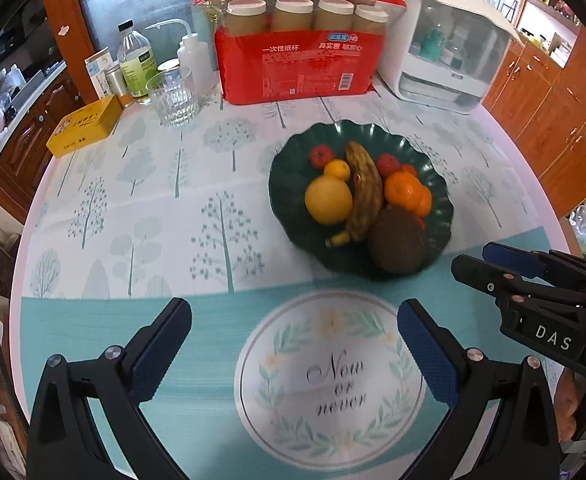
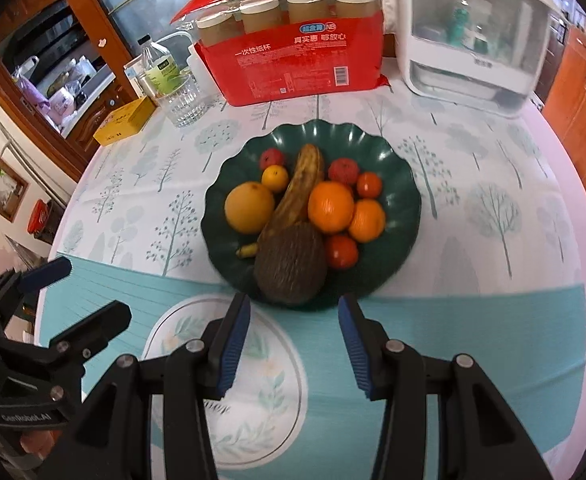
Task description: Organize fruits
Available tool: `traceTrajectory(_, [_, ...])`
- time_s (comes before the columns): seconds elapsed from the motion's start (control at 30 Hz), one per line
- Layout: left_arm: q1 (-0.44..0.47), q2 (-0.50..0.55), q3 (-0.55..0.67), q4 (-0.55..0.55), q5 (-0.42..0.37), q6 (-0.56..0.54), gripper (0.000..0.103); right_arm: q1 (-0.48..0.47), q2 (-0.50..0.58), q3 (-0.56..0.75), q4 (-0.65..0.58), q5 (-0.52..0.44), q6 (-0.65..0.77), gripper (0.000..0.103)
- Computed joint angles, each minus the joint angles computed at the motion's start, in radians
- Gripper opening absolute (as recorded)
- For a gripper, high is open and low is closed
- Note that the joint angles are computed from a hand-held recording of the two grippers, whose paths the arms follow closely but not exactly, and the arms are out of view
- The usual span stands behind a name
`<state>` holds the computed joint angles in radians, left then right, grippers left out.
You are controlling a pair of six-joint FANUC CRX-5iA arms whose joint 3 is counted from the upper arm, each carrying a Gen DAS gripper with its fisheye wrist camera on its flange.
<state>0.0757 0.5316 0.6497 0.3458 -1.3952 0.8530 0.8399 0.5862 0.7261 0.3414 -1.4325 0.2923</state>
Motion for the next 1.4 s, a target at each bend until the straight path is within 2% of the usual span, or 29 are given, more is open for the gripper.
traceTrajectory(0.4, [0.079,-0.183,-0.231,0.045,0.036,-0.112,0.102,0.128,-0.051,-0.054,0.085,-0.033,-0.176,0.046])
traceTrajectory(0.77, [0.127,-0.303,-0.352,0.093,0.066,-0.157,0.102,0.208,-0.014,0.037,0.172,-0.157,-0.249,0.046])
traceTrajectory(1.07, [0.154,-0.323,-0.354,0.089,0.069,-0.133,0.102,0.238,0.047,0.138,0.201,-0.218,-0.214,0.046])
traceTrajectory(1.4, [0.173,-0.344,-0.376,0.084,0.098,-0.123,0.102,0.244,0.078,0.191,0.202,-0.236,-0.195,0.046])
